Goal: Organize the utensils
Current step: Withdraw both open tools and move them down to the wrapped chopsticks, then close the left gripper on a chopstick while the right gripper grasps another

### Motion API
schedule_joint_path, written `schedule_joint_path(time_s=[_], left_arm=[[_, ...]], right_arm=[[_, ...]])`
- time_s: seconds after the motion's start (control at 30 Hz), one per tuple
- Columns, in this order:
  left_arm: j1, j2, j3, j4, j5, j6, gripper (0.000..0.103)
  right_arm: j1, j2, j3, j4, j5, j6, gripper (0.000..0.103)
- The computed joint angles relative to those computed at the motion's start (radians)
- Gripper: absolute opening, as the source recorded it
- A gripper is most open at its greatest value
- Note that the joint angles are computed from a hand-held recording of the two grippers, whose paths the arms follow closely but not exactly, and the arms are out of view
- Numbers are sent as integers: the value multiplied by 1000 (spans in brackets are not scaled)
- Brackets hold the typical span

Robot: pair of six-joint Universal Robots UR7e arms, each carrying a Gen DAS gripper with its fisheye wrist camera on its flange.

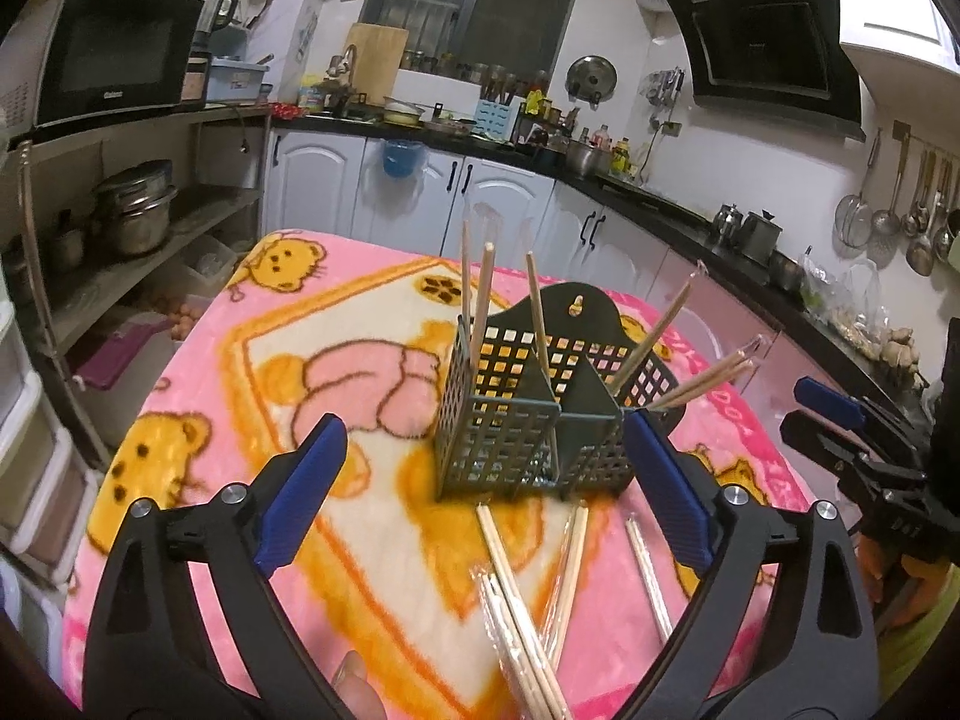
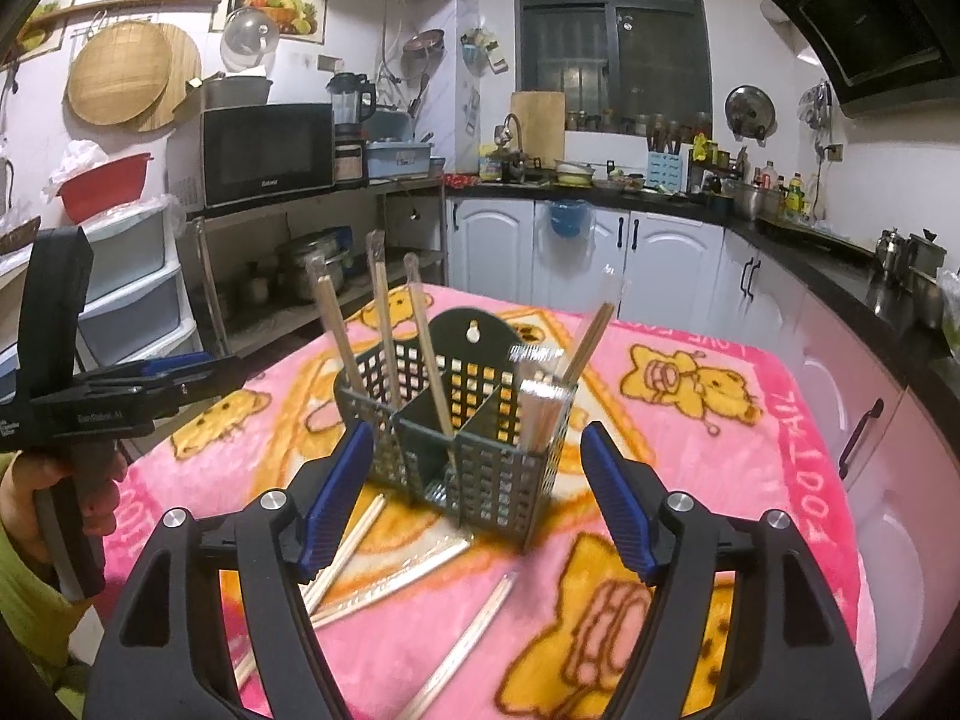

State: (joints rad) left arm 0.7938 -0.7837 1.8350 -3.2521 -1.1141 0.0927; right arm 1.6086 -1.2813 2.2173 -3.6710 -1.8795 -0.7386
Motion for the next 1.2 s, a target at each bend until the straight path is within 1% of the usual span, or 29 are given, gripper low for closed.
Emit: schedule_joint_path(time_s=[0.37,0.53,0.67,0.73,0.77,0.8,0.83,0.87,0.93,0.97,1.03,1.1,1.2], left_arm=[[9,-9,31,9,30,-22,88],[30,-4,32,53,38,-44,88],[50,1,28,112,31,-80,87],[62,3,25,149,22,-93,74],[66,4,23,167,17,-103,71],[73,6,18,191,8,-112,65],[83,9,12,222,-11,-126,59],[90,12,7,242,-26,-137,56],[104,19,-5,290,-54,-160,45],[108,22,-8,302,-68,-166,43],[119,33,-22,342,-97,-178,34],[122,43,-35,368,-109,-182,30],[127,65,-62,408,-126,-183,30]], right_arm=[[-23,29,6,27,-1,14,70],[-38,58,-9,56,-7,26,70],[-47,93,-31,91,-34,36,70],[-52,111,-43,102,-50,42,70],[-55,117,-47,107,-53,45,70],[-59,124,-53,119,-57,48,69],[-62,132,-61,132,-63,52,67],[-66,138,-69,147,-67,57,63],[-73,148,-80,166,-75,70,60],[-77,152,-86,176,-79,78,58],[-86,157,-99,209,-85,101,53],[-93,165,-112,237,-91,121,50],[-102,173,-131,275,-96,153,46]])
